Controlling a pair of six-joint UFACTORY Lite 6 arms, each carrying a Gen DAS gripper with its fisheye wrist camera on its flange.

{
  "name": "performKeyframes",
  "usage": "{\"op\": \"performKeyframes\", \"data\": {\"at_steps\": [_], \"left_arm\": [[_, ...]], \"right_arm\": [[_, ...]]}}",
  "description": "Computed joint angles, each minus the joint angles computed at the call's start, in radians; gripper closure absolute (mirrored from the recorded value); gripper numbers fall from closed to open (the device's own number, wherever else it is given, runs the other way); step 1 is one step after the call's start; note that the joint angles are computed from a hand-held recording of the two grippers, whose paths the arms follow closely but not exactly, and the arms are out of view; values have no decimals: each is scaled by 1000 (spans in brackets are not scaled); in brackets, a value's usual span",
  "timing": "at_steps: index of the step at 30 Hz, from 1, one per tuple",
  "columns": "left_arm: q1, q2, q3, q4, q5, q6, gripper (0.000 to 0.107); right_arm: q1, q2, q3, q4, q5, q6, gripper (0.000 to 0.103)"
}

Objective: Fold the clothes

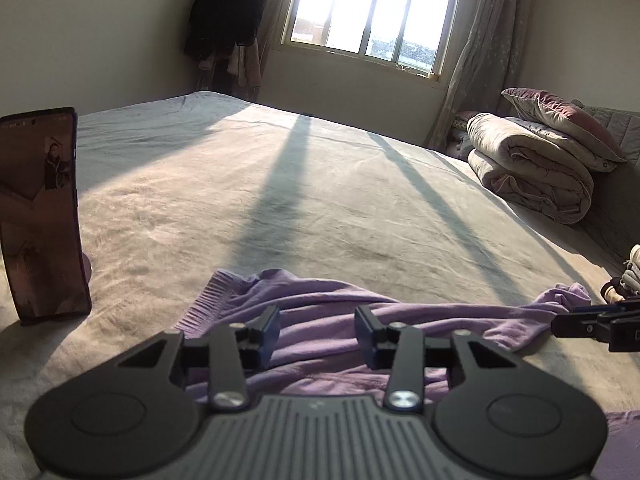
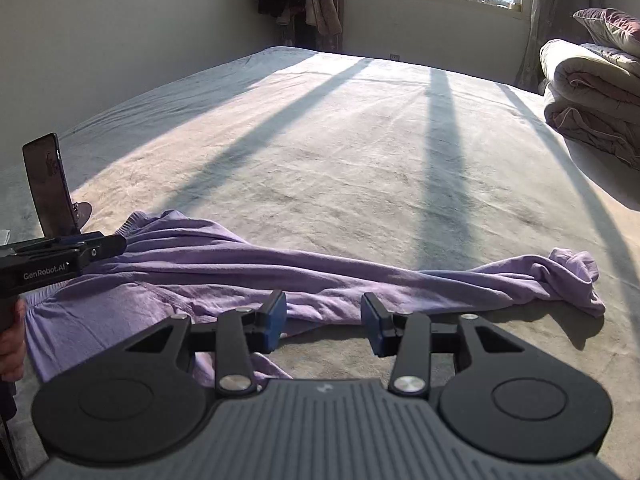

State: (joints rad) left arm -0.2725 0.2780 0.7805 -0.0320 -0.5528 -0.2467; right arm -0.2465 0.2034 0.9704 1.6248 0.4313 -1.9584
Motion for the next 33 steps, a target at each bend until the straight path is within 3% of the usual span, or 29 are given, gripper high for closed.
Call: {"op": "performKeyframes", "data": {"at_steps": [7, 16, 19, 20, 21, 23, 24, 33], "left_arm": [[129, 83, 10, 207, -49, -135, 66], [225, 125, 38, 423, -88, -314, 68], [235, 125, 37, 467, -90, -337, 68], [237, 125, 38, 475, -86, -342, 68], [239, 125, 39, 482, -84, -347, 68], [247, 129, 41, 498, -86, -362, 68], [250, 130, 40, 505, -86, -369, 68], [248, 141, 55, 500, -72, -377, 68]], "right_arm": [[236, 292, 365, -189, -45, 260, 58], [421, 709, 937, -828, -1, 910, 58], [436, 805, 1072, -968, 40, 1053, 58], [441, 831, 1108, -1002, 51, 1083, 62], [448, 846, 1125, -1026, 48, 1091, 77], [457, 864, 1155, -1054, 48, 1104, 97], [461, 870, 1170, -1062, 50, 1109, 100], [498, 972, 1422, -1126, 89, 1188, 101]]}}
